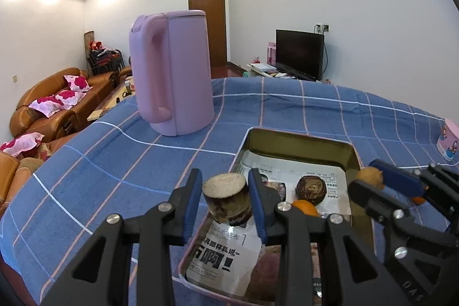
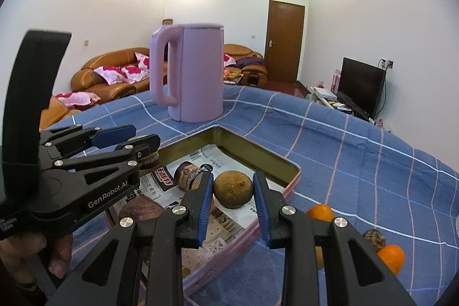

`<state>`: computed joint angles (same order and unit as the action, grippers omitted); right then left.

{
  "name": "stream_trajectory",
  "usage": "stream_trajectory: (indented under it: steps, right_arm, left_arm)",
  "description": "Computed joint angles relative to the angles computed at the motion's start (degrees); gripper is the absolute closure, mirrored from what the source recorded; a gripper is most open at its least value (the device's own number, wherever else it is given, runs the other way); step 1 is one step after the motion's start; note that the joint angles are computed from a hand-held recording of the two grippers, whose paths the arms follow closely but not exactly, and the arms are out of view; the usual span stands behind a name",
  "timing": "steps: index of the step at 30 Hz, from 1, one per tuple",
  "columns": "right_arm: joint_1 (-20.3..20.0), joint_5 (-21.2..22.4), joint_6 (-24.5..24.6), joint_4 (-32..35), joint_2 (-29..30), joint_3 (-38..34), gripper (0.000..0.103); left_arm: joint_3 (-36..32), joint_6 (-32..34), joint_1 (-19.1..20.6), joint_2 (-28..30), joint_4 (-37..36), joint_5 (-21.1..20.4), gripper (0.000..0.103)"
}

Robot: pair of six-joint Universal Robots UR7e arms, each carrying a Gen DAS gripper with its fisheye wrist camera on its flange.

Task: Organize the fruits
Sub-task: 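Carry the root piece and the brown fruit over the tin box, then open both tools to drop the root piece and brown fruit into the tin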

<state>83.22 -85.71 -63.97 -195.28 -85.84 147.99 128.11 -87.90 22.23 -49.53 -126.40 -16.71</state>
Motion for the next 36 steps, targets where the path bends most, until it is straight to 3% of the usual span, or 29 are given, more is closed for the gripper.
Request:
stream_trajectory:
  steps: [14, 24, 27, 33, 36]
  right_arm:
    - [0.6, -3.3, 1.0, 2.0, 2.1, -1.3, 0.073]
    - [0.6, -3.9, 1.4, 3.8, 2.0, -1.8, 0.072]
    - [0.6, -3.9, 1.3, 3.6, 1.9, -1.7, 0.058]
    - [-0.4, -2.8, 0.9, 2.9, 0.6, -0.8, 0.052]
    - [-1.4, -2.0, 0.3, 3.4, -1.3, -0.1, 0.046]
  left_arm:
    - [-0.1, 5.2, 0.1, 1.8, -5.8, -1.4, 0.068]
    - [-1.1, 4.9, 0.8, 2.3, -4.4, -2.3, 0.067]
    - [-1.3, 4.0, 0.5, 2.1, -2.9, -2.4, 0.060]
    - [-1.0, 0.0, -0.6, 1.1, 0.5, -2.1, 0.035]
    - [-1.2, 0.7, -1.2, 1.3, -0.5, -2.1, 0.033]
